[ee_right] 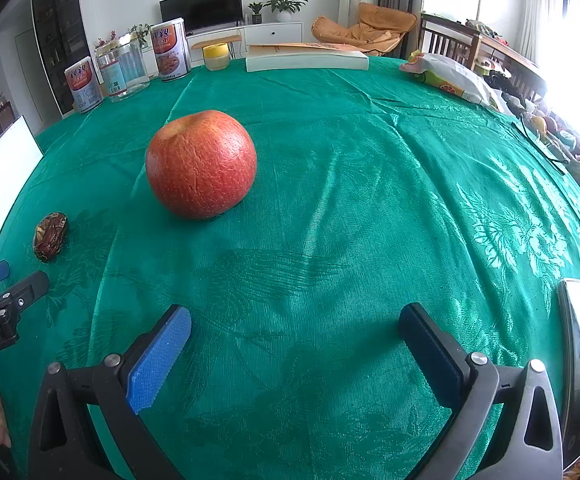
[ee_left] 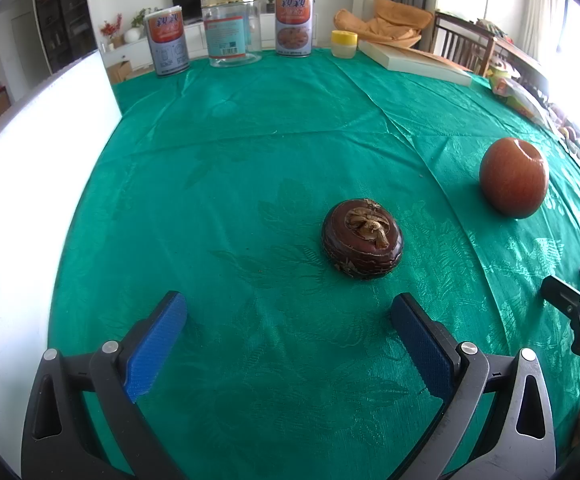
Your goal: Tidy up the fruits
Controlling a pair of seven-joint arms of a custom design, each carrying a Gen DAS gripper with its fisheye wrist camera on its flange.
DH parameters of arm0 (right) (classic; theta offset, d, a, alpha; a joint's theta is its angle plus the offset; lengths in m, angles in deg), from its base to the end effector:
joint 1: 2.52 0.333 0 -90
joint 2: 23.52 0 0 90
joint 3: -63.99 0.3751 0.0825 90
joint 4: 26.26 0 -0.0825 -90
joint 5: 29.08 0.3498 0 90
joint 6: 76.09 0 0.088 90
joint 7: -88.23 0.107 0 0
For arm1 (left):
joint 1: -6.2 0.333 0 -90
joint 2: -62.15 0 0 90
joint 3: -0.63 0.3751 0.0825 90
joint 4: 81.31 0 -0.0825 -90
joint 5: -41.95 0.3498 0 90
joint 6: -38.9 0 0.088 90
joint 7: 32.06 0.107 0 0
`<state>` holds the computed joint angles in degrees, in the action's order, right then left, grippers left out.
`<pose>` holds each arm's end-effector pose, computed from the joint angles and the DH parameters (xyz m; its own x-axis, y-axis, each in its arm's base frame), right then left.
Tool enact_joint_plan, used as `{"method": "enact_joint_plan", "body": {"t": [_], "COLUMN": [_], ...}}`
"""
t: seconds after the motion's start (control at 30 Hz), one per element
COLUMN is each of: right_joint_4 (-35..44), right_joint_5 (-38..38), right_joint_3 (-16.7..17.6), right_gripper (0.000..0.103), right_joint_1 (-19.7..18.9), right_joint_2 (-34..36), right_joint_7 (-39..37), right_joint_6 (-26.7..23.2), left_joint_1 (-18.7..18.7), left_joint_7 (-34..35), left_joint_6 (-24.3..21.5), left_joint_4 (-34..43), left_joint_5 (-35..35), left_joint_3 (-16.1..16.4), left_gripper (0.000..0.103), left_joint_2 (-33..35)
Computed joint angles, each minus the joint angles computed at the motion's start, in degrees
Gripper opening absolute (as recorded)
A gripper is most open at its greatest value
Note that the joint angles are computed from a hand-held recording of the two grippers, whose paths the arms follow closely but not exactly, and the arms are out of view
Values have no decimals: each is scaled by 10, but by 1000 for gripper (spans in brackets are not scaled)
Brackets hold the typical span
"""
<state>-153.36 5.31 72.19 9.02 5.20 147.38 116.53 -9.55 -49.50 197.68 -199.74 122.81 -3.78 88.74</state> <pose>0.5763 0.1330 0.2946 0.2134 -0.9770 0.0041 -0.8011 -0.1774 -0.5717 0.5415 -0.2408 0.2905 0.2436 -0.9699 -0.0030 -0.7841 -0.1951 -0.5892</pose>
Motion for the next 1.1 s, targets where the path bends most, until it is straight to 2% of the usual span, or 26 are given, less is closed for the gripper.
{"method": "enact_joint_plan", "body": {"t": [0.27,0.4,1.1], "right_joint_4": [-2,0,-1], "right_joint_5": [-13,-6,-4], "right_joint_3": [34,-3,1], "right_gripper": [103,103,103], "right_joint_1": [-34,3,-2], "right_joint_2": [2,1,1], "right_joint_7": [6,5,1], "right_joint_6": [6,0,0], "left_joint_1": [0,0,0], "left_joint_7": [0,0,-1], "left_joint_6": [0,0,0], "left_joint_4": [0,0,0], "left_joint_5": [0,0,0], "left_joint_3": [0,0,0], "left_gripper": [103,103,103], "left_joint_2": [0,0,0]}}
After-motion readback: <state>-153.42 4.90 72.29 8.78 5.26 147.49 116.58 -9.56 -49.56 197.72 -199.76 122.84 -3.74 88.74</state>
